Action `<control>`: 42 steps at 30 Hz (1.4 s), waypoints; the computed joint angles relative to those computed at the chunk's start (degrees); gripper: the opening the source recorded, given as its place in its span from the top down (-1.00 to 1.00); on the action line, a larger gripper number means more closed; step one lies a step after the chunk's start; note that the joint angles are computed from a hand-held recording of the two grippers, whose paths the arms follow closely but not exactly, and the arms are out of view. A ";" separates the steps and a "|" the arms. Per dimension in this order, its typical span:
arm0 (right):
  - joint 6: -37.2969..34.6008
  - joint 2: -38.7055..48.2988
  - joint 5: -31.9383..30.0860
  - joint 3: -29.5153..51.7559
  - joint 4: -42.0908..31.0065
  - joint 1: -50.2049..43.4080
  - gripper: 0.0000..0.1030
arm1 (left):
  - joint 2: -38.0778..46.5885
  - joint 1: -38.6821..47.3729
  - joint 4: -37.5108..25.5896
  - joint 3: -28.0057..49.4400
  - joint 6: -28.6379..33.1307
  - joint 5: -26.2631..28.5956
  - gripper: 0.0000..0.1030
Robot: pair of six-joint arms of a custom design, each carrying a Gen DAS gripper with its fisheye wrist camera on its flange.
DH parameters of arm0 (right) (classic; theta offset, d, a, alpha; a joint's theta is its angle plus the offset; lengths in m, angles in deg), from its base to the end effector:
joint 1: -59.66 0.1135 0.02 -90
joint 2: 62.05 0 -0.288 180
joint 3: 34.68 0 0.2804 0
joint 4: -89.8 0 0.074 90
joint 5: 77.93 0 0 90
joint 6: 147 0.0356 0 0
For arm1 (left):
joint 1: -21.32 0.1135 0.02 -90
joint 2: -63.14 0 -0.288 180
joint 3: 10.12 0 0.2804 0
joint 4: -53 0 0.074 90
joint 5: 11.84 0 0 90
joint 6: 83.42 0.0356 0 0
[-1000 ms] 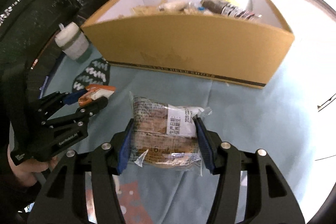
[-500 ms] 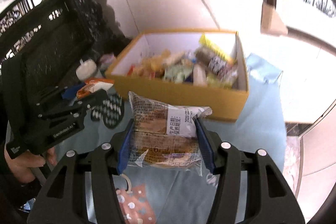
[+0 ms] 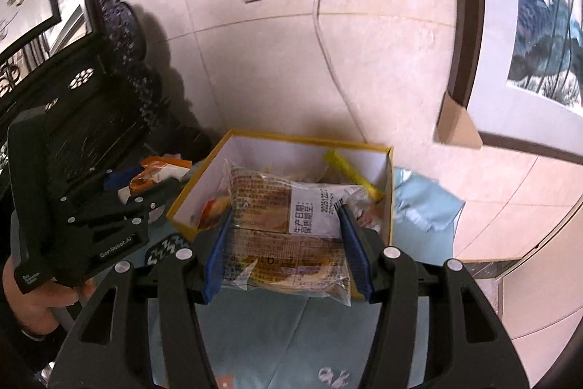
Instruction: Organize snacks
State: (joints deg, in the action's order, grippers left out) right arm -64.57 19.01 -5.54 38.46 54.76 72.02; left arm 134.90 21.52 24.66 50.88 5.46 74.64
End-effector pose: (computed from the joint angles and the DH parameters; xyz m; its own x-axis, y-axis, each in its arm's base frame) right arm 0.3220 0.0816 0.2858 -0.6045 -0.2610 -0.7526 -0.5043 0.8567 0.1080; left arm 0.2903 0.0032 0.2656 -0.6296 -0.0217 -0.7767 -0.0634 0.9977 0.0235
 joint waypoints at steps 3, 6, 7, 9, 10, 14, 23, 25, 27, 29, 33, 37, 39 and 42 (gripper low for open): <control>1.26 4.60 2.23 4.21 1.08 1.36 -0.14 | 5.40 0.66 1.00 4.44 0.19 0.02 -0.05; 2.45 13.17 6.63 12.25 -1.77 1.93 -0.39 | 12.42 1.31 1.22 9.53 -1.75 -0.69 -0.96; 2.85 14.00 6.51 13.00 -2.27 1.56 -0.39 | 14.53 1.48 -0.73 11.44 -2.00 -0.90 -0.96; 3.03 13.77 4.97 12.43 -2.14 0.75 -0.39 | 16.93 1.89 -4.22 13.66 -1.90 0.31 -0.96; 2.47 12.64 4.86 10.60 -0.93 0.51 -0.39 | 16.51 1.99 -3.60 12.69 -1.75 0.29 -0.96; 2.06 9.22 3.52 4.75 0.43 -0.46 -0.39 | 14.14 1.82 -3.45 8.50 -3.38 -1.41 -0.96; 0.28 -10.37 0.72 -12.17 -2.61 -1.17 -0.39 | -0.63 -4.26 -12.08 0.29 -8.23 -7.47 -0.96; -0.91 -16.63 0.42 -15.51 -5.33 -1.63 -0.39 | -6.86 -6.58 -15.03 -1.80 -9.36 -8.21 -0.96; -1.64 -21.56 -0.41 -17.52 -8.30 -2.68 -0.39 | -12.82 -9.64 -18.59 -3.27 -10.47 -9.38 -0.96; -2.38 -27.10 -1.59 -19.14 -12.60 -4.46 -0.40 | -16.98 -12.34 -21.53 -4.00 -11.66 -10.42 -0.96; -2.28 -36.28 -2.51 -19.96 -21.53 -7.08 -0.42 | -27.15 -21.86 -30.83 -3.93 -17.93 -15.92 -0.96; 1.03 -43.00 0.17 -18.50 -28.68 -5.86 -0.87 | -33.58 -34.11 -42.14 -2.09 -28.49 -24.84 -0.96; 2.60 -45.66 1.26 -17.48 -30.57 -4.85 -0.97 | -34.51 -42.44 -49.26 -0.58 -36.73 -31.58 -0.96; 4.85 -48.60 6.63 -15.36 -32.44 -0.33 -0.97 | -34.23 -51.58 -59.47 1.83 -49.45 -37.78 -0.96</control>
